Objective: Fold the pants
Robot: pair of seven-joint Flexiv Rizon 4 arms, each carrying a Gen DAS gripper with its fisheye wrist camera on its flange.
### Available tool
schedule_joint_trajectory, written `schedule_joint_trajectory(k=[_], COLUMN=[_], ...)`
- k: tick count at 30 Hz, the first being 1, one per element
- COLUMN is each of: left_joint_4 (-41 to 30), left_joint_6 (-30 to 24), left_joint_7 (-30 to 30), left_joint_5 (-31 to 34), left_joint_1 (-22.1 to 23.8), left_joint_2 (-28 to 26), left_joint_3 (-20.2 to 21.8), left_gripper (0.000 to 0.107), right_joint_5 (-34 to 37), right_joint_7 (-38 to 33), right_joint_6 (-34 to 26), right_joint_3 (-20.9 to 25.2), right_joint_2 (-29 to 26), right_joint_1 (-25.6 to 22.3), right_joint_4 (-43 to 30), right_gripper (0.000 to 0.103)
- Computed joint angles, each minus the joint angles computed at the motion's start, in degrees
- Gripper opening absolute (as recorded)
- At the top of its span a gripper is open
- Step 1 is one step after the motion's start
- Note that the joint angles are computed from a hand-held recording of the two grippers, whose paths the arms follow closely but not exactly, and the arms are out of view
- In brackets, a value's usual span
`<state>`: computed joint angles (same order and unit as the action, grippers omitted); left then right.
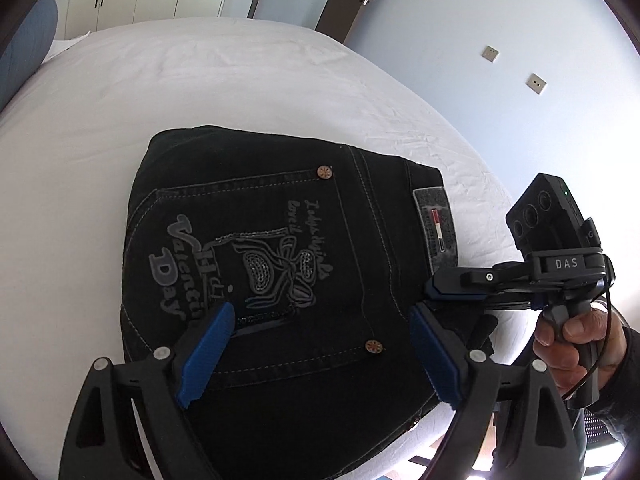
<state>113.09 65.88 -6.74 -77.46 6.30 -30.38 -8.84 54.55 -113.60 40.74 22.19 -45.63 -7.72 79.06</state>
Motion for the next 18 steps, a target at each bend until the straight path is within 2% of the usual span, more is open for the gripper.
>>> schedule_joint_trajectory(k=[2, 4, 5, 8, 11, 13, 16, 18], left_joint_4=[-0.60, -2.68, -5.04, -13.77, -19.37, -18.41, -14.38, -13.28], left_joint_6=[-2.54, -0.99, -1.30, -4.72, -3.99, -1.41, 6.80, 8.00], left_joint_7=[-0.91, 1.94, 0.81, -9.81, -18.00, -17.21, -10.02, -8.06], left_joint_5=[0.54, -2.63, -1.98, 7.39, 16.55, 17.61, 13.14, 11.06], left_joint_1=[1.07, 1.43, 1.77, 3.51, 3.07, 3.63, 6.14, 8.27], left_joint_2=[0.72, 0.68, -0.42, -6.02, -11.46, -12.21, -11.35, -11.29], left_joint_3=[0.13, -0.10, 0.22, 1.28, 2.92, 1.51, -4.65, -7.48], left_gripper=[0.089, 0.089, 0.089, 0.089, 0.089, 0.088, 0.088, 0.088], right_joint_5=[2.07, 2.06, 1.42, 0.04, -0.28, -0.09, -0.13, 0.14], right_joint_7=[-1.47, -1.35, -0.72, 0.49, 1.91, 1.80, 1.98, 1.49], right_joint_6=[0.00, -0.34, -0.36, -0.32, 0.62, 1.11, 1.50, 1.22], right_joint_3=[0.75, 0.34, -0.15, -0.99, -1.09, -0.76, -0.45, -0.23], right_joint_2=[0.68, 1.23, 1.23, 1.30, 1.08, 0.99, 0.55, 0.28], right_joint_1=[-1.89, -1.81, -1.05, 0.07, 0.84, 0.71, 0.85, 0.18], right_joint_4=[1.51, 1.87, 1.37, 0.79, 0.21, 0.35, -0.21, -0.10], right_gripper=[0.019, 0.019, 0.019, 0.019, 0.019, 0.019, 0.019, 0.018])
